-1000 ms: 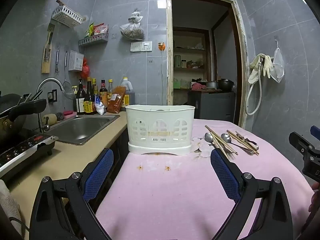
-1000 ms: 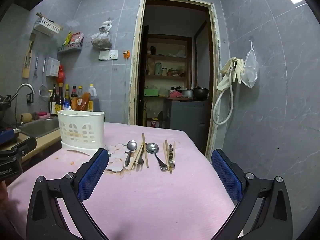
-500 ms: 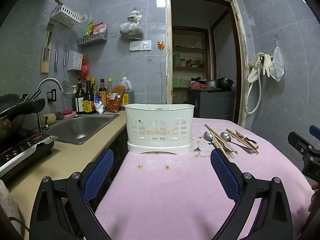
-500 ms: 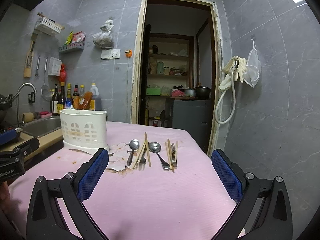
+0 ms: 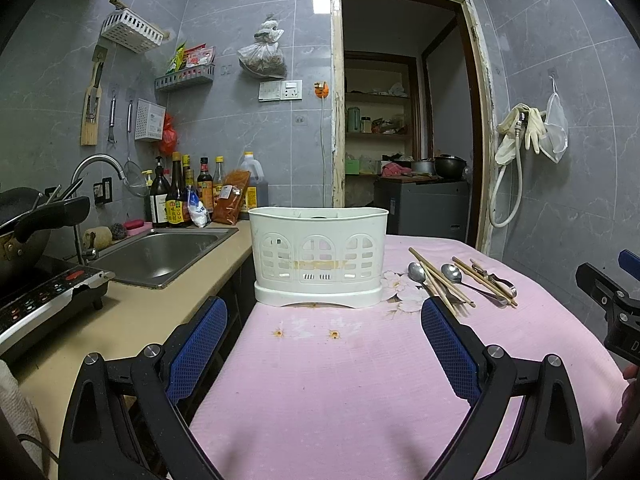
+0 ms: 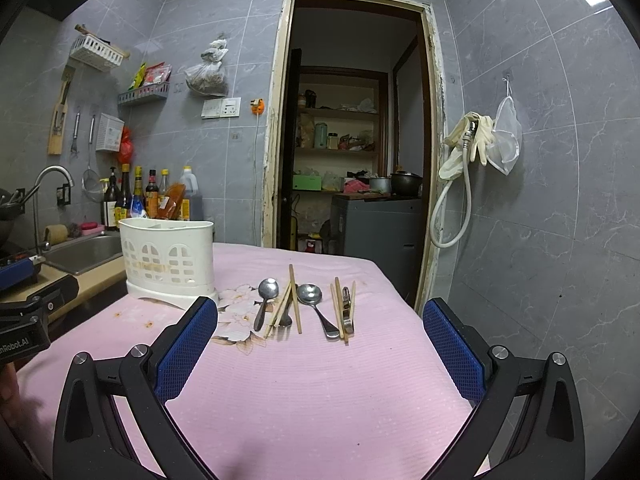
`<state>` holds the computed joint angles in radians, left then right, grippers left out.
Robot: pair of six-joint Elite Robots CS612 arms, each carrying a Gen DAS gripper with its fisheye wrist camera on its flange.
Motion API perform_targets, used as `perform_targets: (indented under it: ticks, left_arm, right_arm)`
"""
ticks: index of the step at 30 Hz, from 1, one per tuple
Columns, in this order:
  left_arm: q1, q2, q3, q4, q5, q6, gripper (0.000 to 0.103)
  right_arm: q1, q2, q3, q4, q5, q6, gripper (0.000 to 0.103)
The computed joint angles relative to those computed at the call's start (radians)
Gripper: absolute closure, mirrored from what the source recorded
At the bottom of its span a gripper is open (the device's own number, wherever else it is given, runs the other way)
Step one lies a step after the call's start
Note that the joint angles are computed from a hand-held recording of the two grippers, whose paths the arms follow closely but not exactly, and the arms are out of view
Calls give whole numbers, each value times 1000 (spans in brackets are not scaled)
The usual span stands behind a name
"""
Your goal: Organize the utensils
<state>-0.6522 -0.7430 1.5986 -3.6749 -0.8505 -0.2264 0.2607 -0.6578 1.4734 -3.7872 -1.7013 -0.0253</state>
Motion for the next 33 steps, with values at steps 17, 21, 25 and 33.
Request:
perform_targets:
  ticks: [17, 21, 25, 33]
  left_arm:
    - [-2, -3, -2, 10, 2, -2, 7]
    - [-1, -3, -3, 9, 3, -1, 7]
    - [-1, -3, -2, 12, 2, -4, 7]
    - [0, -4, -2, 14, 1, -6, 7]
  right_arm:
    - [0, -1, 0, 3, 0, 0, 0]
    - [0, -1, 0, 5, -1, 2, 0]
    - [1, 0, -1, 4, -1, 1, 0]
    - [0, -1, 0, 6, 0, 1, 0]
